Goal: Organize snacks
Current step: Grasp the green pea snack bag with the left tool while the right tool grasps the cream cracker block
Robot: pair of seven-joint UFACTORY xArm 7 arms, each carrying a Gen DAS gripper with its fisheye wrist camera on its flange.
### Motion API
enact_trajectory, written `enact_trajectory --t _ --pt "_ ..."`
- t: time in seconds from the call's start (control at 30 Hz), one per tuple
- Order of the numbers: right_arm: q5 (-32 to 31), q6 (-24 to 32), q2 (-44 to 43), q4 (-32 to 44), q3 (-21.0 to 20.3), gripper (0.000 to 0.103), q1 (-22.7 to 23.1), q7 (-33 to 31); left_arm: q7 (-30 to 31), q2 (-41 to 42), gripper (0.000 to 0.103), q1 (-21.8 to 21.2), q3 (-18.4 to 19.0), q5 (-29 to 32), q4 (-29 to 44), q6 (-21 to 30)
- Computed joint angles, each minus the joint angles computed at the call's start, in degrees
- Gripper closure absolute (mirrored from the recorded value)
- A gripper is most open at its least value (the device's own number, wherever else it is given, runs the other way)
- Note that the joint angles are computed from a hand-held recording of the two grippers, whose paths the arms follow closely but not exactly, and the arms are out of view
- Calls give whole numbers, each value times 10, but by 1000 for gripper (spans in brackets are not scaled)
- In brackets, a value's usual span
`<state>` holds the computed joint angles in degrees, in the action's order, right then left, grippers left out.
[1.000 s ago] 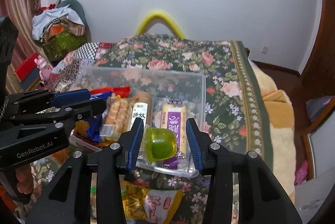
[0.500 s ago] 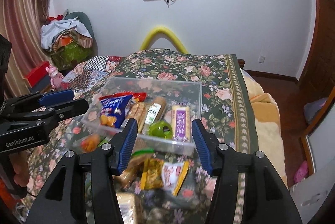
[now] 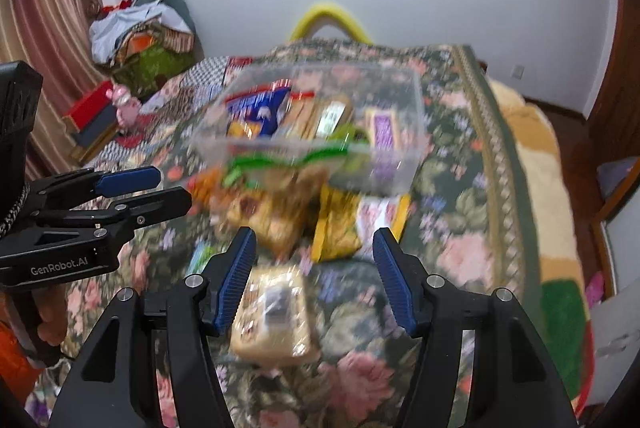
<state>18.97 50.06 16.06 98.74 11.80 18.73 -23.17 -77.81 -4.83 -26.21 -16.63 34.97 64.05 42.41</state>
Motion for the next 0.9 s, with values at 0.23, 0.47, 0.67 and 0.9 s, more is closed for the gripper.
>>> enact_trajectory --t 0.23,0.47,0.67,0.9 --pt "3 30 -10 -40 3 45 4 0 -20 -8 46 1 1 -36 -47 -28" --pt "3 40 -8 -49 2 37 9 1 -22 1 46 -1 1 -65 -65 -47" --pt "3 47 -10 -59 3 45 8 -13 -18 19 41 -6 5 -75 -58 -59" --pt "2 17 -28 -84 -5 50 0 -25 -17 49 32 -17 16 -71 -29 -61"
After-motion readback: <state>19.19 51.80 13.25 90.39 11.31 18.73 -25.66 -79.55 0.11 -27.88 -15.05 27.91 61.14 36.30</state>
